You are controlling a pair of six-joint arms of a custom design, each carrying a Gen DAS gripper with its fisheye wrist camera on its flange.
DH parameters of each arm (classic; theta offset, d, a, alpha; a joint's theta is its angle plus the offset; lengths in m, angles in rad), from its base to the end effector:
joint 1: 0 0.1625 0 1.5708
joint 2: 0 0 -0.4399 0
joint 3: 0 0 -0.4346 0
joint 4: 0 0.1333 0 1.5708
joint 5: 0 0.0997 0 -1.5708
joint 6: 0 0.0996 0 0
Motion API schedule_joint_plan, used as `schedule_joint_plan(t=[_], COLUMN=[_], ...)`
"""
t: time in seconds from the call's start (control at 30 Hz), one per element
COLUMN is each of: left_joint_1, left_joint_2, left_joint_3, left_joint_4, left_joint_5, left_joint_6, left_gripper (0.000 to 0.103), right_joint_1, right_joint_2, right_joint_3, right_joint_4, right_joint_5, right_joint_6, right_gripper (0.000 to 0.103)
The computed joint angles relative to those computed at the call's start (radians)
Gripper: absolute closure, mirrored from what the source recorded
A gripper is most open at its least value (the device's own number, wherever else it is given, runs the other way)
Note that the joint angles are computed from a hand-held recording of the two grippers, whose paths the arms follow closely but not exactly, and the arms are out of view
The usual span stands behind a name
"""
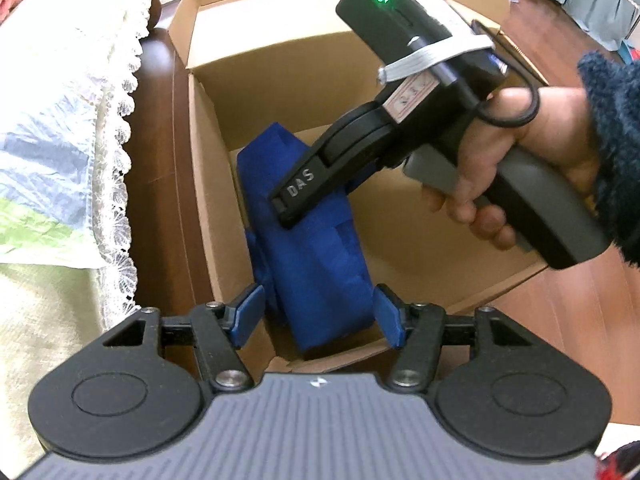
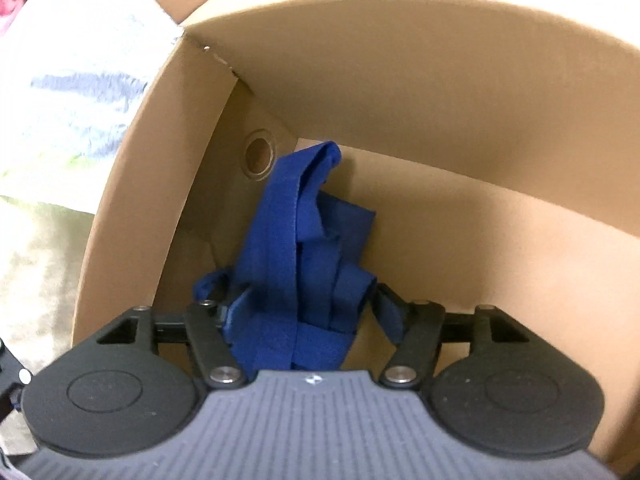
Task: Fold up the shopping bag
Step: 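Lower the bag into the box and open both grippers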
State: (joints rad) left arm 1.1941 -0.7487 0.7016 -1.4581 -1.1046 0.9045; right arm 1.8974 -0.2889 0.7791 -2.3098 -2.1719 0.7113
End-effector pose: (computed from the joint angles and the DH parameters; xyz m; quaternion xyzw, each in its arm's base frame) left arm -0.1471 -0.8559 0.3871 0.5873 0.7751 0.0910 0.2146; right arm 0.3687 -0.8485 0.0282 -0.2172 -0.9233 0.2486 0.1963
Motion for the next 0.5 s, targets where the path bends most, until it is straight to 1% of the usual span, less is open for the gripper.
schedule_joint_plan(t=[0.1,0.17,0.23,0.27,0.3,0.33,0.37,0.43,0.5], left_joint_1=[0.001,0.001,0.003,0.003,0.003,0.003,0.003,0.004,0.005], left_joint_2=[-0.001,0.001,0.004,0.005,0.004,0.004,0.003,0.001,-0.002], left_joint_3=[-0.007,-0.014,-0.023,-0.025,-0.027,-0.027,-0.026,-0.026,-0.028], left_joint_4=[0.001,0.001,0.004,0.004,0.006,0.007,0.006,0.011,0.019], left_joint_5=[0.001,-0.002,-0.005,-0.007,-0.008,-0.008,-0.006,-0.005,-0.005], left_joint_6=[-0.004,-0.005,-0.007,-0.007,-0.009,-0.01,-0.009,-0.017,-0.025], left_gripper=[0.041,0.041,0.041,0.041,0.041,0.041,0.041,0.041,0.041], right_joint_1=[0.019,0.032,0.04,0.043,0.045,0.046,0.046,0.045,0.047], right_joint_2=[0.013,0.007,-0.005,0.0,0.008,0.011,0.014,0.023,0.031], right_joint_3=[-0.03,-0.021,0.001,-0.011,-0.028,-0.032,-0.025,-0.023,-0.014], right_joint_4=[0.049,0.05,0.043,0.064,0.089,0.105,0.095,0.083,0.032], right_joint_5=[-0.031,-0.042,-0.027,-0.017,-0.006,0.01,0.022,0.042,0.056], right_joint_6=[0.001,0.024,0.049,0.066,0.085,0.099,0.105,0.138,0.148], right_gripper=[0.037,0.037,0.045,0.058,0.075,0.078,0.079,0.079,0.079])
